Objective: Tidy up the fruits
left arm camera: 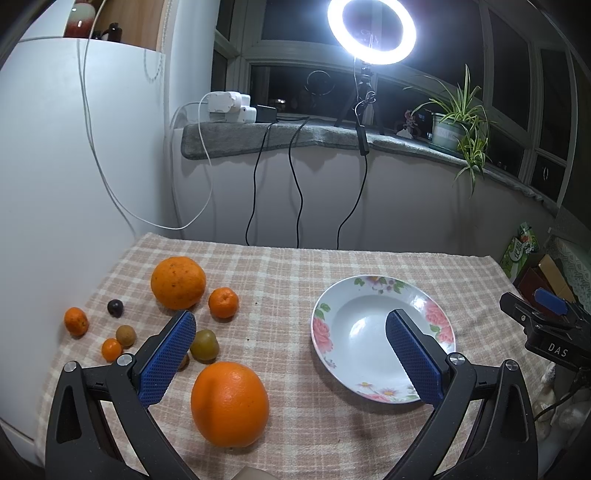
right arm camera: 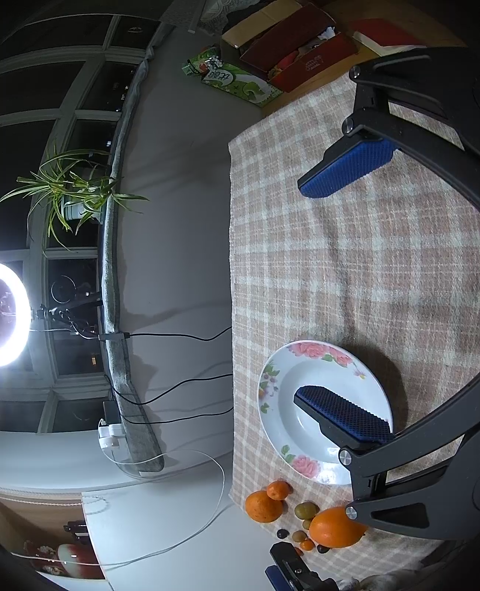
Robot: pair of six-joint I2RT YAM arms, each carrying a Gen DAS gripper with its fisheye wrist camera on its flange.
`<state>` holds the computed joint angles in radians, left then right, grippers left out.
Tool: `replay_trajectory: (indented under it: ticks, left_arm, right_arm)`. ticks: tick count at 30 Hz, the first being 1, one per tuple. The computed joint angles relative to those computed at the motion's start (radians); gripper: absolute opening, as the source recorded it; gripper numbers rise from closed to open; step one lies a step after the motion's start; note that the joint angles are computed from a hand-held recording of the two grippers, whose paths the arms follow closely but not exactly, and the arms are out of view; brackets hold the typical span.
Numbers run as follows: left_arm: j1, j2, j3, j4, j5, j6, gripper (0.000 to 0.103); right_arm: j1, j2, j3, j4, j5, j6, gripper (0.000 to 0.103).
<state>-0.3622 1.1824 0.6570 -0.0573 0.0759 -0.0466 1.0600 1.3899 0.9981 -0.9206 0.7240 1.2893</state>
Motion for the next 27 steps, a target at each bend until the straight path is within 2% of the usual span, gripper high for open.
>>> replay_trajectory:
  ticks: [27]
  left_arm:
    - [-0.003,-0.01,-0.01,0.003,-0.007,-0.003,0.102]
  right_arm:
    - [-0.004,0.003,-0.01,0.028,-0.019,-0.02,0.103]
